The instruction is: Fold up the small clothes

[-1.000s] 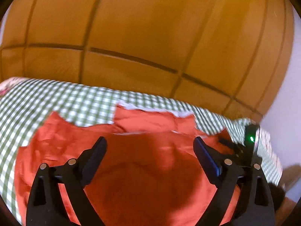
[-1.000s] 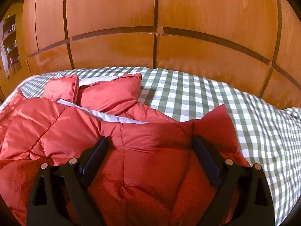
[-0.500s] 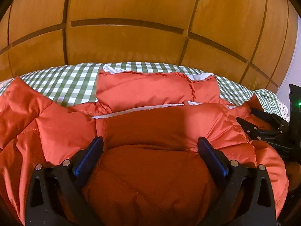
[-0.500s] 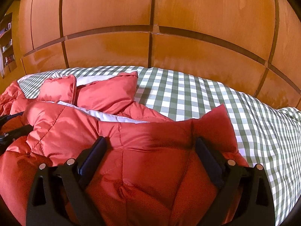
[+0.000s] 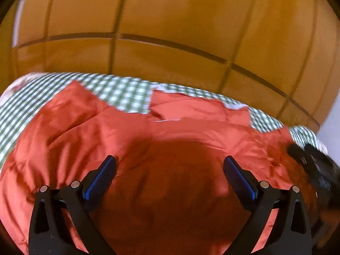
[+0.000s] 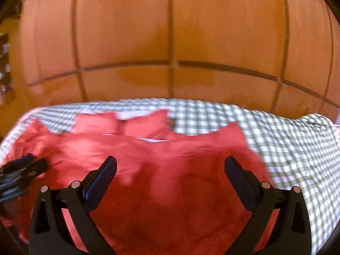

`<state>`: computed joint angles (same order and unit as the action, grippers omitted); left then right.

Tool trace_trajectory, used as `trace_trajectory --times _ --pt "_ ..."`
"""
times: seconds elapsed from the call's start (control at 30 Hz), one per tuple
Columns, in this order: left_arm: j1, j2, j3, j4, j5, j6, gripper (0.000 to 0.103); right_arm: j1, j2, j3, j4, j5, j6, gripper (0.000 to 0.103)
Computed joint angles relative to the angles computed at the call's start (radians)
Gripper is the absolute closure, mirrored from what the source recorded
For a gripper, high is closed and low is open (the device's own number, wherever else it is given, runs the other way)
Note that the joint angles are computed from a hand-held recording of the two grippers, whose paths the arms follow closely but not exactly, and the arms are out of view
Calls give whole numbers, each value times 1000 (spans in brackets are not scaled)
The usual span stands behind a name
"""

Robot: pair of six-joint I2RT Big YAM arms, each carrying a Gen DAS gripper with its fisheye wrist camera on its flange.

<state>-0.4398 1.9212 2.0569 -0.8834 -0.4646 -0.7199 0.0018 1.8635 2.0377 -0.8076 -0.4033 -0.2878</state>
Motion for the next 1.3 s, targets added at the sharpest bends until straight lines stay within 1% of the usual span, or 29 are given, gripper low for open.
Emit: trace_trajectory --times 0.03,0.07,0.13,0.2,0.27,0.37,0.43,0.5,0.53,0.63,0.67,0.7,0.73,0.77,0.8,0.83,0.87,0.9,0.93,0.97,1.0,1.03,1.07,1.1,1.13,1.17,1.2,1.23,1.3 --pt "5 6 3 -16 11 -12 3 14 -9 -30 17 27 -33 2" --pt "9 14 12 -34 19 -10 3 25 3 -26 0 53 -60 2" --pt "3 29 16 -33 -5 44 3 37 29 -21 -25 104 -75 2" --pt "-4 32 5 -11 -16 86 3 31 46 -32 -4 81 -52 2" --pt "1 20 -23 9 -1 80 3 35 56 -18 -12 93 -59 2" --pt "9 18 -24 9 25 72 3 40 44 -40 6 111 -67 2" --pt "10 -10 -53 16 53 65 3 38 35 -51 10 105 -64 2" --pt "6 -62 -115 47 71 38 3 35 30 -61 19 102 -64 2" --pt "-1 -105 -174 93 73 21 3 34 32 -62 23 102 -65 2" --pt "-19 -208 -305 189 54 -26 3 34 25 -73 32 103 -65 2" --pt "-24 -238 -337 202 34 -40 3 33 23 -76 34 102 -66 2" --pt "-32 -264 -360 194 -11 -59 3 32 24 -76 36 101 -66 2" --pt "-40 -305 -399 190 -80 -85 3 31 22 -79 37 100 -66 2" --pt "-42 -332 -429 200 -108 -99 3 30 22 -80 39 99 -66 2" --pt "-41 -373 -475 209 -142 -131 3 31 21 -81 41 99 -66 2" --pt "-38 -387 -488 190 -156 -161 3 32 26 -75 40 100 -65 2" --pt "-31 -403 -500 153 -166 -208 3 32 25 -76 41 101 -65 2" --pt "-22 -420 -519 130 -161 -250 4 32 24 -78 42 100 -66 2" --pt "-8 -440 -546 114 -140 -292 11 31 24 -79 42 99 -67 2" --pt "0 -448 -561 96 -122 -323 21 31 23 -79 41 99 -67 2" --pt "8 -458 -579 83 -93 -348 45 31 23 -79 41 99 -67 2" --pt "17 -469 -605 76 -43 -362 54 31 24 -79 41 99 -67 2" --pt "21 -476 -625 84 -14 -362 57 31 23 -79 42 98 -67 2" --pt "23 -486 -645 99 5 -357 63 31 24 -78 41 98 -67 2" --pt "22 -495 -657 106 15 -344 72 30 24 -79 41 97 -66 2" --pt "21 -498 -649 93 24 -322 78 31 25 -77 39 97 -65 2" --pt "21 -502 -645 87 29 -309 87 31 25 -76 37 97 -65 2" --pt "28 -508 -639 86 47 -299 92 30 24 -76 35 95 -65 2" --pt "48 -537 -652 103 88 -304 97 30 27 -71 32 94 -65 2"
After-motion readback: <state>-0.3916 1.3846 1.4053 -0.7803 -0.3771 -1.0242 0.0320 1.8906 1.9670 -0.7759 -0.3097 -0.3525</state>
